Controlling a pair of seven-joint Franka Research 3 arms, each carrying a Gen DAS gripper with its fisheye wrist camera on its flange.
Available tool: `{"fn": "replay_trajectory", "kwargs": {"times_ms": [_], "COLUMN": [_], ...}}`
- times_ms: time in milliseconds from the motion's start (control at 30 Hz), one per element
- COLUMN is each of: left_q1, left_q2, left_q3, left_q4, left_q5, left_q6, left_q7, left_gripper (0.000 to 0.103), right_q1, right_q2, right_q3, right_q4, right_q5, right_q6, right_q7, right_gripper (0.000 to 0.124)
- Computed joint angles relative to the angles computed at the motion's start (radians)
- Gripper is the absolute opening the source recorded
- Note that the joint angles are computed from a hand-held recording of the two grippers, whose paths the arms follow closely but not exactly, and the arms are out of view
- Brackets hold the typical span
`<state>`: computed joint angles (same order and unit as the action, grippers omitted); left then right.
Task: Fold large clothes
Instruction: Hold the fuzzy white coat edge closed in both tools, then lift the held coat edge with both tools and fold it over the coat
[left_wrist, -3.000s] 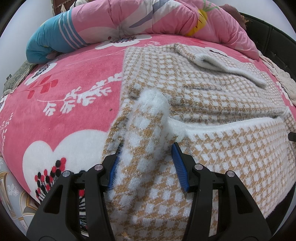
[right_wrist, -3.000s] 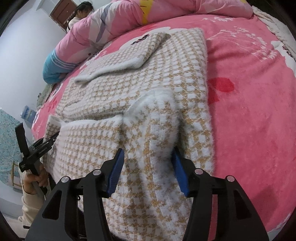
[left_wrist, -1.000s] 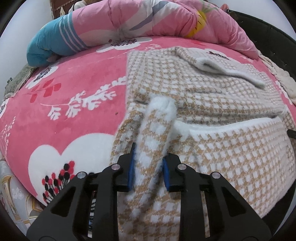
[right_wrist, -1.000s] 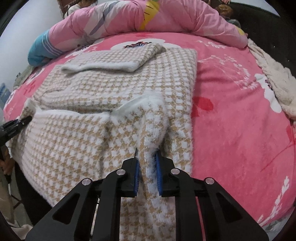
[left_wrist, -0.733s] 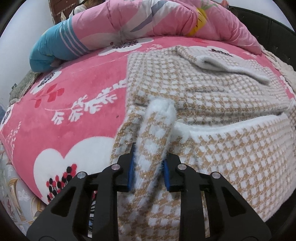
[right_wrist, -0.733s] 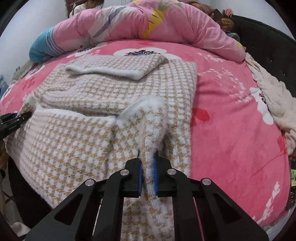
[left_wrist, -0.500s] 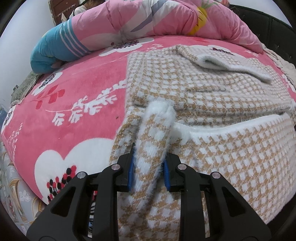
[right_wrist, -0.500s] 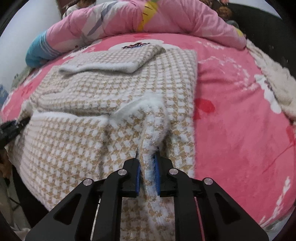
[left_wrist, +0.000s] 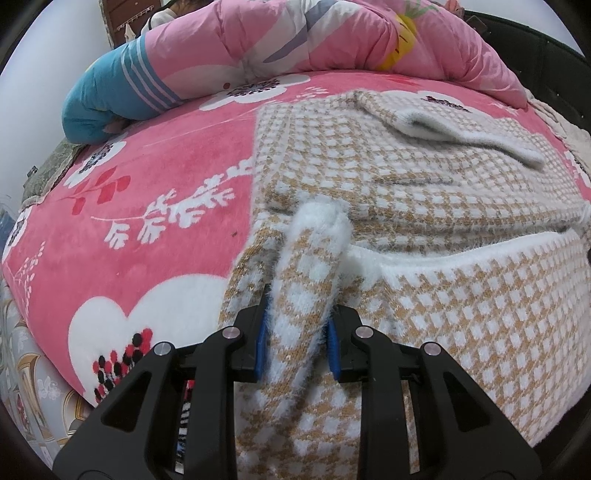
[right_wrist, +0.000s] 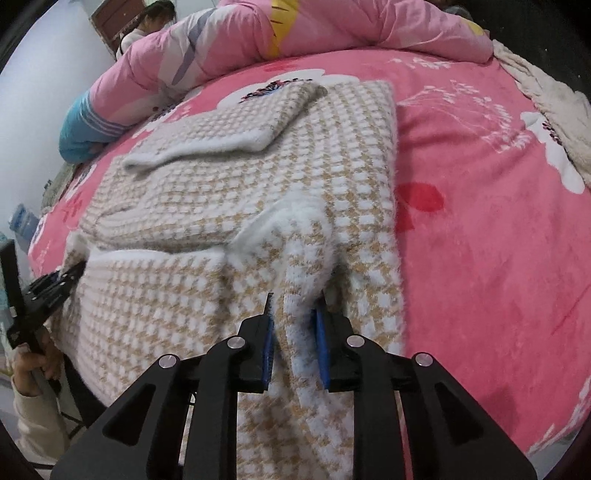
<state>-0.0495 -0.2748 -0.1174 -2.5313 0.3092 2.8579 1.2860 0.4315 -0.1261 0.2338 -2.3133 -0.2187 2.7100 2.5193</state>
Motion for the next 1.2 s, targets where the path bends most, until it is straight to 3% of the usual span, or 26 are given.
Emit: {"fn": "replay_trajectory", "kwargs": {"times_ms": [100, 367, 567, 1200], "left_q1": [-0.001, 0.000, 0.000, -0.001], "left_q2": [-0.002, -0.001, 0.000, 0.003], "left_q3": [0.002, -0.002, 0.002, 0.003], "left_q4": [-0.001, 0.000, 0.002, 0.002], "left_q5": [-0.006, -0.003, -0.004, -0.007], "left_q6": [0.000, -0.002, -0.001, 0.003], "left_q7": [0.003, -0.004, 0.001, 0.007], "left_gripper": [0.025, 0.025, 0.026, 0.026], "right_q1": [0.011, 0.001, 0.039, 0.068], "right_q2": [-0.021, 0.054, 0.092, 0.102], "right_q3": [-0.001, 0.002, -0.017, -0.037], "right_q4": [-0.007, 0.076, 0.133, 0.148], "right_q5": [0.034, -0.071, -0.158, -0.190], "right_q6": [0.010, -0.095, -0.182, -0.211], "right_q7": [-0.044, 0.001, 0.016, 0.034], "right_gripper": [0.040, 0.040, 0.040, 0.040]}}
